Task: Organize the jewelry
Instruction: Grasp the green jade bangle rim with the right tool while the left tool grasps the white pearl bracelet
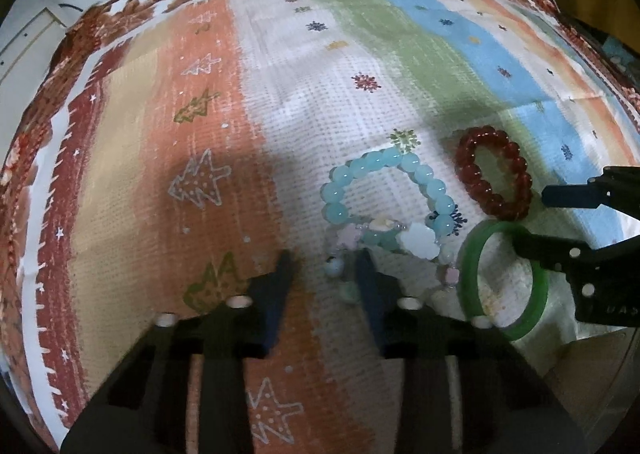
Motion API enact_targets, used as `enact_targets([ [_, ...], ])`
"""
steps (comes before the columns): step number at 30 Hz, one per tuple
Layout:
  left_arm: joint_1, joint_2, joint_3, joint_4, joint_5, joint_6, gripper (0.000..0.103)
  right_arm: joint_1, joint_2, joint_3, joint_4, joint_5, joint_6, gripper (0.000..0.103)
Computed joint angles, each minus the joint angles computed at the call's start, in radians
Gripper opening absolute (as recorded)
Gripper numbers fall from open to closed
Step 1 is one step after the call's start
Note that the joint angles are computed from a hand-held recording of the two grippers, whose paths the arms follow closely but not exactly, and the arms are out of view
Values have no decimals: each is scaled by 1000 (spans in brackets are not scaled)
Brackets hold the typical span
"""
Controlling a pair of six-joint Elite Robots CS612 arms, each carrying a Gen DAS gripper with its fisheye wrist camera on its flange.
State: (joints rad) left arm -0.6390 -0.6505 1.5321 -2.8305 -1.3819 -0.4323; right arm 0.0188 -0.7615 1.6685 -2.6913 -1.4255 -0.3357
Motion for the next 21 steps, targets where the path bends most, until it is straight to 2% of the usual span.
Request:
enact_targets([
  [2,2,-1,1,4,-5,4,11,-2,-2,-2,20,20,-10,40],
  [5,8,-4,6,-1,-27,-1,10,-4,-6,0,35,39,-38,23],
  [7,11,-8,10,-2,-41,-15,10,-6,-8,-2,53,64,-49,9],
  [10,11,-16,22,-14,-46,-23,10,-1,-11,2,43,62,-70,8],
  [21,7,-61,82,-105,-54,-46,10,-10,-47,38,1,122,-83,10],
])
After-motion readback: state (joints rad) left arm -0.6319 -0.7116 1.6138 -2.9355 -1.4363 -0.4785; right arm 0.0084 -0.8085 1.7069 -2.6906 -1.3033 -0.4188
